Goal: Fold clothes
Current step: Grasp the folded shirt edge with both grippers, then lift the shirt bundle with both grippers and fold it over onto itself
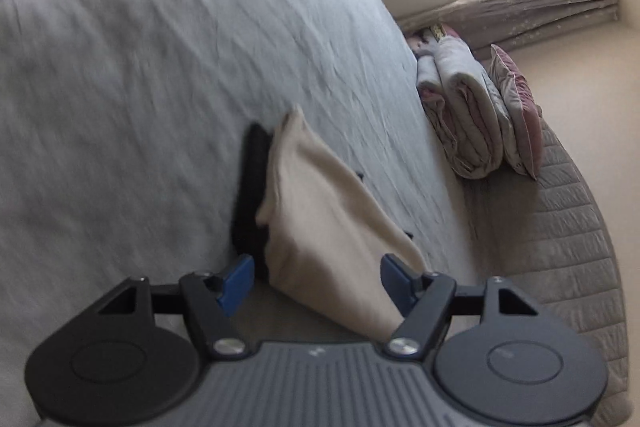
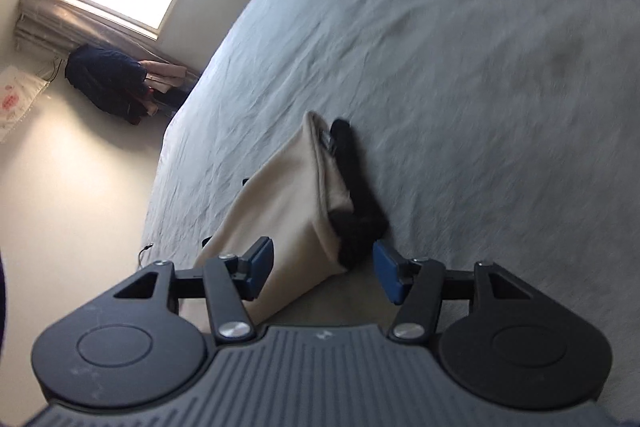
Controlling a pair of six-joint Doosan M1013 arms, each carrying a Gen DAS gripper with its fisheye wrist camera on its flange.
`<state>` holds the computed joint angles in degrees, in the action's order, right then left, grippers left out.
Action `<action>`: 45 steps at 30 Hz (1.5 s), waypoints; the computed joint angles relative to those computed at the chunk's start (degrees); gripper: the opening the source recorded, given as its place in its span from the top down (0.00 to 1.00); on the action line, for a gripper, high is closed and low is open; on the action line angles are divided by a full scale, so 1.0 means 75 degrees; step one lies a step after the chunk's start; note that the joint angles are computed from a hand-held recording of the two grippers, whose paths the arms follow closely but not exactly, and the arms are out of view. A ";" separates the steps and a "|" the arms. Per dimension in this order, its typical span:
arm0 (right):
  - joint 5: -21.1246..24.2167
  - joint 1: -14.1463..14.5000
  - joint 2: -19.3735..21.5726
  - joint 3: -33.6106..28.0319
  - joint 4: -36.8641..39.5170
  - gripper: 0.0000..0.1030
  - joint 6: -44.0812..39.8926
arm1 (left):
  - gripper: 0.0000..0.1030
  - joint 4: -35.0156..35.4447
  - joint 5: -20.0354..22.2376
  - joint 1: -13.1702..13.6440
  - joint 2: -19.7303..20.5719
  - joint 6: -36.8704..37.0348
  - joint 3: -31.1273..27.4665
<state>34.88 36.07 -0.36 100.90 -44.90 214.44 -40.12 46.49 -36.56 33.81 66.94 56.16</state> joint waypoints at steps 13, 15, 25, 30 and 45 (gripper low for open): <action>0.0279 -0.0086 0.0396 -0.0126 -0.1182 0.54 0.2185 | 0.35 0.1573 -0.2094 -0.0598 -0.0065 -0.2718 0.0608; 0.0497 -0.0055 0.0440 -0.0225 -0.1136 0.54 0.2020 | 0.35 0.2376 -0.2255 -0.0719 -0.0063 -0.3331 0.0580; 0.4435 0.0640 0.1587 -0.2031 -0.1376 0.50 -0.1097 | 0.60 0.6219 -0.1597 -0.1191 0.0199 -0.6456 -0.0097; 0.3846 0.0708 0.1800 -0.2214 -0.2277 0.50 -0.2010 | 0.72 0.7218 -0.1453 -0.1381 0.0202 -0.7029 -0.0214; 0.0277 0.0112 0.2248 -0.2538 -0.0307 0.88 -0.5329 | 0.79 0.7513 -0.1698 -0.1359 0.0212 -0.6392 -0.0478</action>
